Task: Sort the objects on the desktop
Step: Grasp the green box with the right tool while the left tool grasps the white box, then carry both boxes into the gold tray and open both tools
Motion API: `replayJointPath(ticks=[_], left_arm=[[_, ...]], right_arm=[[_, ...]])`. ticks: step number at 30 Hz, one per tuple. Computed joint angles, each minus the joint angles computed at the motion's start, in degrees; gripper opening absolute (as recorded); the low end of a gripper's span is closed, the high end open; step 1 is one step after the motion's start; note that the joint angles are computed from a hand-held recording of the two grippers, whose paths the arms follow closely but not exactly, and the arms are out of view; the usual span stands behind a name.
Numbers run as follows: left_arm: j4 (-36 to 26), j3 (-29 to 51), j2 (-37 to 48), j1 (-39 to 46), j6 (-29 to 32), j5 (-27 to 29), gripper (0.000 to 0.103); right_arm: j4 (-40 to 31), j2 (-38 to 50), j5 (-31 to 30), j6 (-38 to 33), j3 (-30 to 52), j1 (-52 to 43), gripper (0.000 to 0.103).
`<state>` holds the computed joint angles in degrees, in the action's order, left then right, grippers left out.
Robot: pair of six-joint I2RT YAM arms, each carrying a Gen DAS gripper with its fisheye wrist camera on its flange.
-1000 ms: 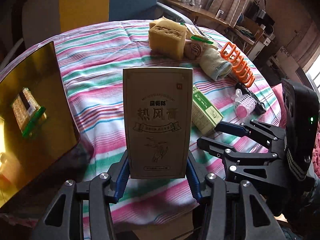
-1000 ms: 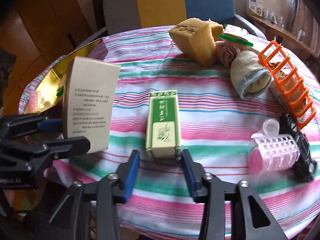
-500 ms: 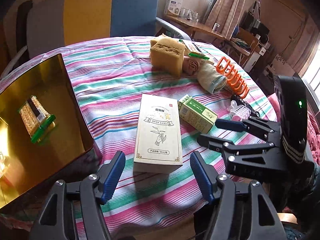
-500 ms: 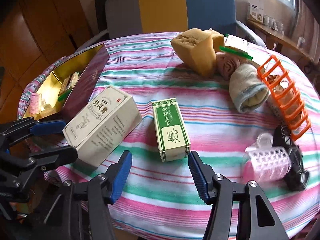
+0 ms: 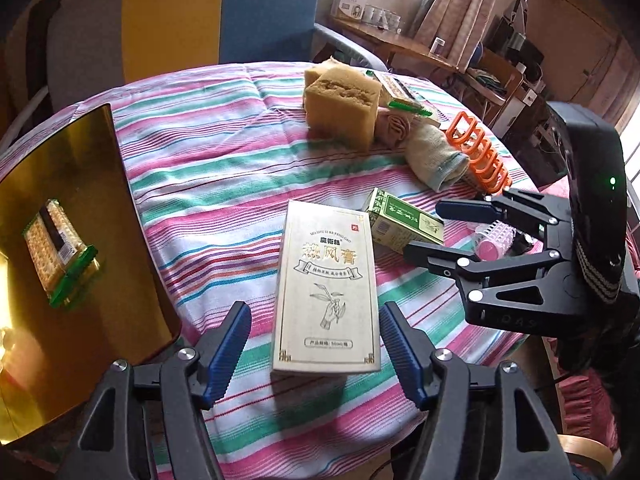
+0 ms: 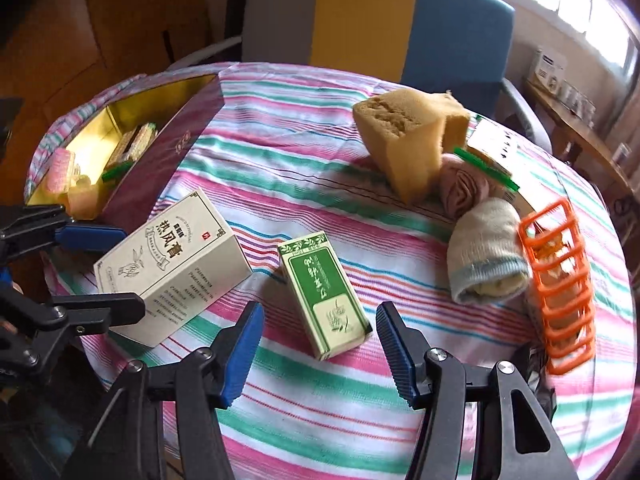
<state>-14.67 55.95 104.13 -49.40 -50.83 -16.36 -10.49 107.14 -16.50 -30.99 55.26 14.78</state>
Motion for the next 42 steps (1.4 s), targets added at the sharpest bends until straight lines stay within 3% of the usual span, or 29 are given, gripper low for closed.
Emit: replayJointPath(ticks=[2, 6, 11, 19, 24, 29, 37, 42], left_arm=[[-0.4, 1.1, 1.4, 0.6, 0.4, 0.8, 0.067], [-0.2, 1.9, 3.0, 1.6, 0.3, 1.8, 0.064], [-0.8, 3.1, 4.2, 1.3, -0.5, 0.0, 0.054], [5.3, -2.5, 1.0, 0.0, -3.5, -0.1, 0.054], [4.7, -5.3, -3.8, -2.6, -5.9, -2.8, 0.054], [-0.5, -7.3, -11.3, -6.5, -9.3, -9.9, 0.054], [-14.0, -15.1, -26.1, -8.2, -22.3, -20.3, 0.053], [-23.1, -21.3, -36.4, -3.2, -27.3, -22.0, 0.053]], right_arm=[[-1.7, 2.5, 0.9, -1.6, 2.9, 0.8, 0.058], [-2.7, 7.0, 4.1, -3.5, 6.9, 2.6, 0.032], [-1.2, 7.6, 3.1, -1.9, 6.8, 2.1, 0.032], [2.8, 4.6, 1.7, 5.5, 1.2, 1.9, 0.031], [5.2, 0.8, -0.5, 9.9, -3.9, 2.3, 0.031], [5.7, -4.4, -3.5, 13.6, -7.8, 2.0, 0.031], [2.7, -12.4, -5.5, 16.0, -8.6, 8.9, 0.031], [1.6, -10.9, -4.5, 19.0, -4.1, 17.6, 0.031]])
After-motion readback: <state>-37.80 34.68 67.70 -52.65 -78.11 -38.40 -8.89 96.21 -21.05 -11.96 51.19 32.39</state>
